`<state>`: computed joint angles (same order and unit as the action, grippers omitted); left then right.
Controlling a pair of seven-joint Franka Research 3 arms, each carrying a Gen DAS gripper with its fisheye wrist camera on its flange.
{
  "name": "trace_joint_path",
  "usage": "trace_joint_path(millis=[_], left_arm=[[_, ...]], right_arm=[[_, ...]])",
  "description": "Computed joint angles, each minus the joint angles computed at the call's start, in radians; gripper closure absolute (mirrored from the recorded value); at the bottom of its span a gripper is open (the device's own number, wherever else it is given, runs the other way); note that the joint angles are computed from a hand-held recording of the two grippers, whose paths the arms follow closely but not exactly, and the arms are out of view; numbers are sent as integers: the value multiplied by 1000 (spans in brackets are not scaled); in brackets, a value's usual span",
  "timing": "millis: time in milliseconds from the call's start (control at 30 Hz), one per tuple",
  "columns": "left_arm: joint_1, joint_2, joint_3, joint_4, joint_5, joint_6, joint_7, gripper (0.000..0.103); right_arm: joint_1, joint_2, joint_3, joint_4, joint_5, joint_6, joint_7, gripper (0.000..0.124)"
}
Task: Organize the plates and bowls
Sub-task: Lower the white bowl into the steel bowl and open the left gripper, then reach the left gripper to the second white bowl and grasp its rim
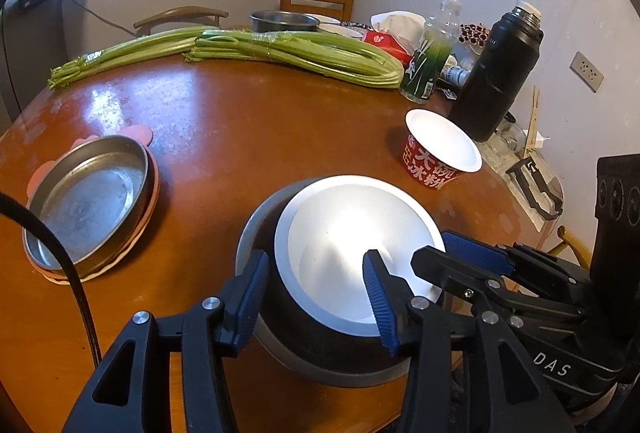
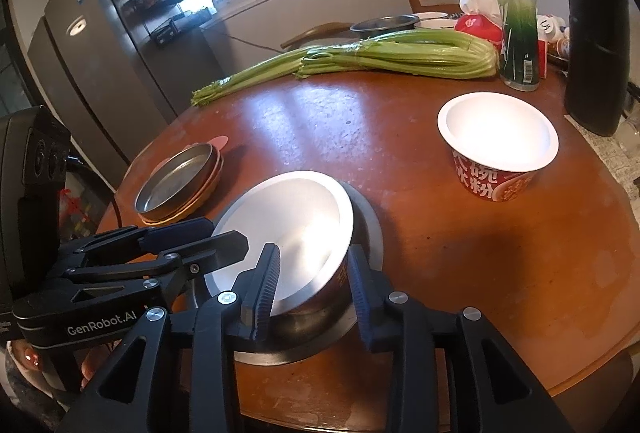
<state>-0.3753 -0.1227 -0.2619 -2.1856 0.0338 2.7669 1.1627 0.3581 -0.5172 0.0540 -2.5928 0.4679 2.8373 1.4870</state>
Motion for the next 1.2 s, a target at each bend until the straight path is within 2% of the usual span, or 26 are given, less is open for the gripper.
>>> trace_joint_path(millis=[333,500,733,800,900,1000,1200], left_arm=[[12,36,-17,63,95,-5,-63,53],[7,86,-25,135,119,-24,-57,52],[-8,205,-39,306,132,-88,-16,52],[-12,240,-41,357,136,-112,-10,52],[-21,313,-43,460,147,-158,-4,52],[-28,381,-49,549,136,-202,17,52],[-45,494,-51,695,109,-281,44,52]], right_arm=[[25,-9,-39,6,43,23,-53,88],[14,-8,-49,17,53,34,-74,87],[-67,17,-51,40,20,51,-53,87],[-127,27,-31,51,-19,54,-18,87],[-169,44,-39,72,-48,39,7,87],[-243,72,-19,98,-116,20,55,87],[-286,147,-30,148,-174,-19,107,86]])
